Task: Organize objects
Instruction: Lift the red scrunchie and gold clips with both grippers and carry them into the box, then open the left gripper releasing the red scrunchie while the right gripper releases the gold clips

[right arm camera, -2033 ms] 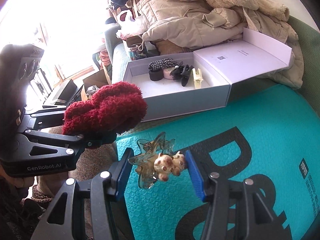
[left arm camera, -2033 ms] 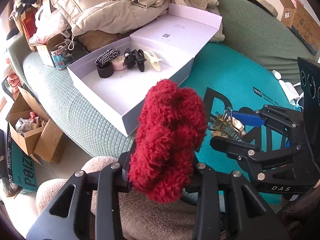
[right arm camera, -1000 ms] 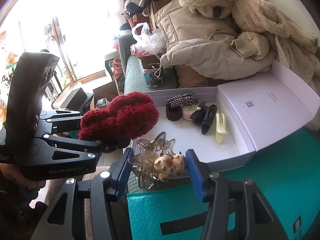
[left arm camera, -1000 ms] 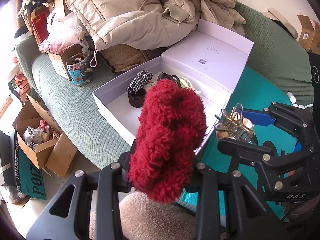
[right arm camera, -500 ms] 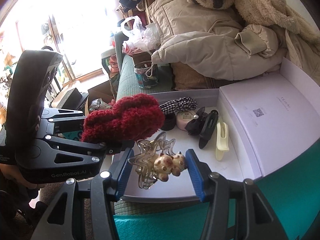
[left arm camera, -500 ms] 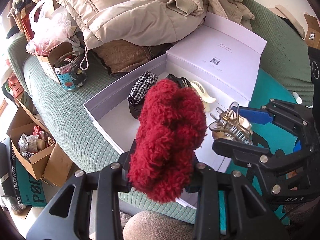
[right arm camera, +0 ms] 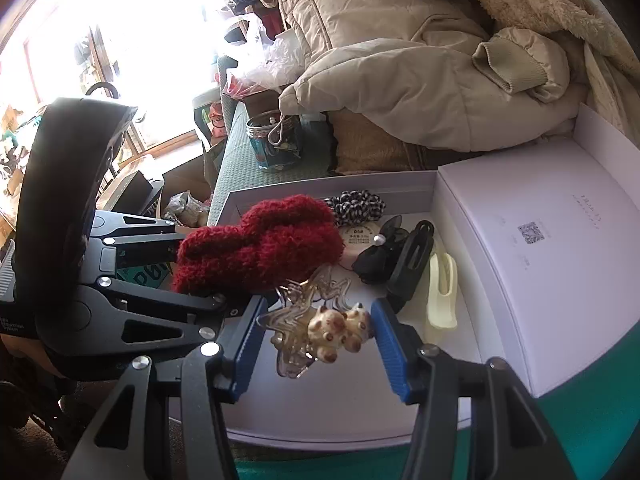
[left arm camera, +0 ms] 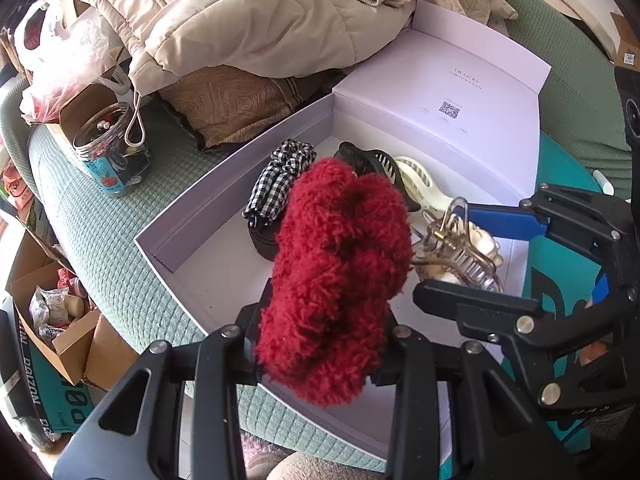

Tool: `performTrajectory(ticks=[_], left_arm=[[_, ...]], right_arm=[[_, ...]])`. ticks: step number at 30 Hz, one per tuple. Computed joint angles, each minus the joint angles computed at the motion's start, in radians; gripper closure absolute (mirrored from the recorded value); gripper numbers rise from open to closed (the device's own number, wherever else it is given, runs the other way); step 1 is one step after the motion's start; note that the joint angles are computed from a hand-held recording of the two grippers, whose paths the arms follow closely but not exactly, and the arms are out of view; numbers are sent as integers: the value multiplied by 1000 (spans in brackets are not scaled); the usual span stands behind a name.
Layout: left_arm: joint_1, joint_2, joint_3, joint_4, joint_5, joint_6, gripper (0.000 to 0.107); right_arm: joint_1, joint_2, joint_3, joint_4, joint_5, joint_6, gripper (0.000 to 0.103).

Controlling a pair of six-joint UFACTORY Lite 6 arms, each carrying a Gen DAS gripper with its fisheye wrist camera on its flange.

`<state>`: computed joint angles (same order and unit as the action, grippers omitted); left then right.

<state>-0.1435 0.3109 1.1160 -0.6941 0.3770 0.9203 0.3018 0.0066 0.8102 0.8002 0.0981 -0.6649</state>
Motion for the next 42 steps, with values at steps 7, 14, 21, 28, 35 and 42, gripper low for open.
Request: performTrajectory(ticks=[7,14,21,28,35,42], left_arm=[[3,106,86,19,7,3,74],[-15,157,114,36,-17,6,73],[-46,164,110,121,-64,-64,72],[-58,152,93,187,-83,-118,71],[-75,160,98,283,-94,-208,66],[-95,167,102,434,-105,-363,59]], right_arm=[[-17,74,33,228,-9,-242,49],[-31,120,46,391,-10,-413,49],[-47,147,44,449,-6,-479,49],[-50,182,58,275,-9,-305,49],[-50,198,61,-106,-17,82,48],[-39,195,65,-497,-3,475,48]])
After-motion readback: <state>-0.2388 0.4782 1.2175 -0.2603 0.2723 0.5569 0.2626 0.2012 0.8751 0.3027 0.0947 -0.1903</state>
